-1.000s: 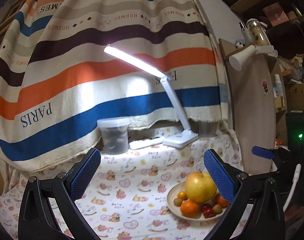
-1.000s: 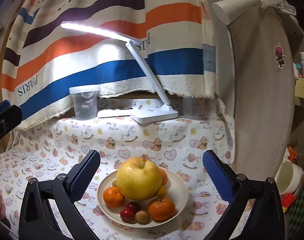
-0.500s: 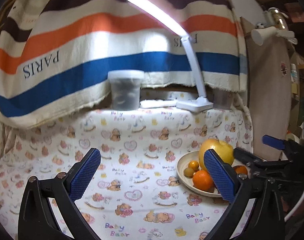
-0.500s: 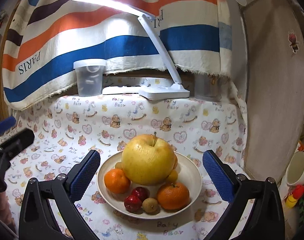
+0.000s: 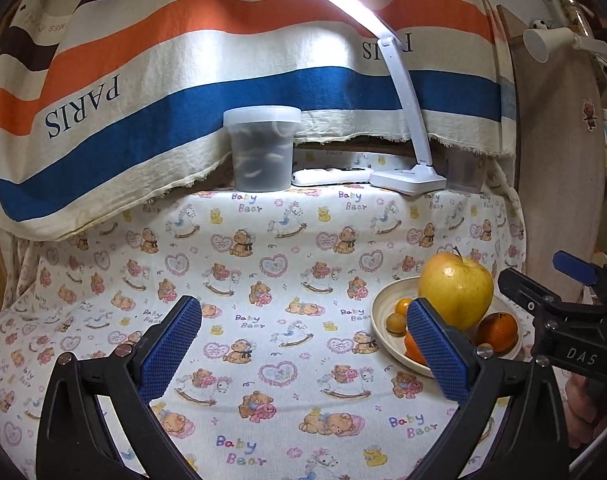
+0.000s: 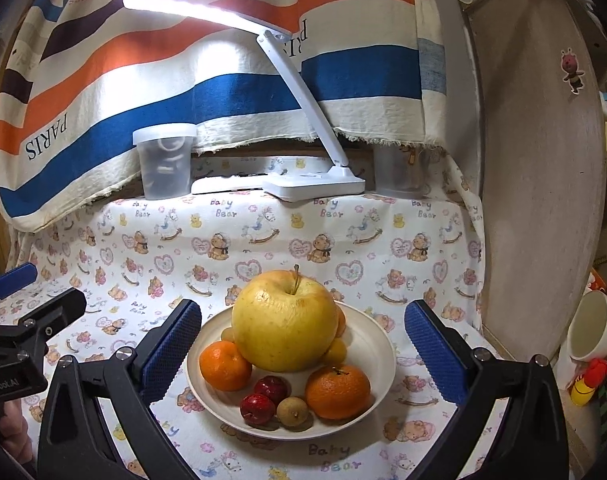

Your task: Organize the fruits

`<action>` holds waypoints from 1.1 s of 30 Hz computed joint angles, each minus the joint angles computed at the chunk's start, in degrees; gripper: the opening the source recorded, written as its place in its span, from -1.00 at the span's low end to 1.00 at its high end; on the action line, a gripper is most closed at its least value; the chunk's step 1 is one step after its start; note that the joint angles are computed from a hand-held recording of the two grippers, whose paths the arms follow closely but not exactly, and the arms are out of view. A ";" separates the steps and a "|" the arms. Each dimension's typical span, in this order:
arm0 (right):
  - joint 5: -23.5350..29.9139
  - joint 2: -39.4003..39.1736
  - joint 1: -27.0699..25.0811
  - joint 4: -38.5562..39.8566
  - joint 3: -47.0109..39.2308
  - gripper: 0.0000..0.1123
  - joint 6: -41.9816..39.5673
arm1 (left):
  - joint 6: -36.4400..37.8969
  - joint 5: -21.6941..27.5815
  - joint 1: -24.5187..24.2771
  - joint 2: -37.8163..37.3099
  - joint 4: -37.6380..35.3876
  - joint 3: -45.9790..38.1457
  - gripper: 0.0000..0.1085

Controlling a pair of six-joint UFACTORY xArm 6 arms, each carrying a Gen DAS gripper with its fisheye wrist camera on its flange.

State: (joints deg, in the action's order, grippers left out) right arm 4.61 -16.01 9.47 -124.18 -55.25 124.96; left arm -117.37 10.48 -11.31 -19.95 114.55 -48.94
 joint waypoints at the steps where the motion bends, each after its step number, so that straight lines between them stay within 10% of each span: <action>1: 0.07 -0.02 0.05 -0.03 0.04 0.83 0.07 | -0.16 0.25 -0.11 -0.02 0.08 0.03 0.88; 33: -1.97 0.77 -0.09 0.29 -1.04 0.83 -1.34 | 0.00 1.00 0.18 -0.56 -0.51 0.72 0.88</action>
State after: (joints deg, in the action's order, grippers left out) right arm 2.64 -15.23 9.38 -123.90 -56.29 123.62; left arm -117.37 11.48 -11.13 -20.51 114.04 -48.22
